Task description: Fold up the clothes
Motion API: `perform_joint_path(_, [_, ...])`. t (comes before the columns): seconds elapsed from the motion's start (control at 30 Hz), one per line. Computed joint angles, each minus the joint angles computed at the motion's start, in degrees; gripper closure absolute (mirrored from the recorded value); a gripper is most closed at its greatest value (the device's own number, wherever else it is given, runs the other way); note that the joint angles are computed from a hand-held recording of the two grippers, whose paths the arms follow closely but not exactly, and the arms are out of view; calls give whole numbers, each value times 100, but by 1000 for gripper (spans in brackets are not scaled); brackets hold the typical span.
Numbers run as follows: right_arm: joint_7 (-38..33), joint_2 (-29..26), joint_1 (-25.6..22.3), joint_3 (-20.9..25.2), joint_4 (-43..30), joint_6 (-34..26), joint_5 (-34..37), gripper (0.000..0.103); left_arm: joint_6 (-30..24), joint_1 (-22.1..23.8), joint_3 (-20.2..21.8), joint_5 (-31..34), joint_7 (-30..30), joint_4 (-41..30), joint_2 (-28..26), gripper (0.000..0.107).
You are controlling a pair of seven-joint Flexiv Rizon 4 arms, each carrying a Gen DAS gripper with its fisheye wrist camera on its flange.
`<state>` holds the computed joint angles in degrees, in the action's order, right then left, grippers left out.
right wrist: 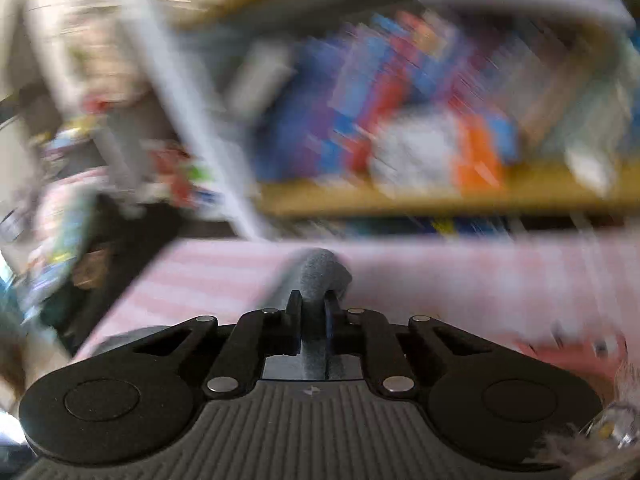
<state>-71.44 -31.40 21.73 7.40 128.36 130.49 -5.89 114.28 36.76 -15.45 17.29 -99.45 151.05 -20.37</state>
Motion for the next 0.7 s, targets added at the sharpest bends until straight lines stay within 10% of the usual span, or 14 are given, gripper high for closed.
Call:
perform_joint_path(0.23, [175,21,-1024,912,554,-536,-3536,92,203,720,-592,299,-380,105,85,56])
perform_joint_path(0.43, [894,-162,-1878,1293,662,-707,-4809,56,160,729,-598,703,-351,-98,40,55])
perform_joint_path(0.7, [1072,315,-1661,656,1008,-334,-4053,46,-141,278,-362,232,287,-123,-107,52])
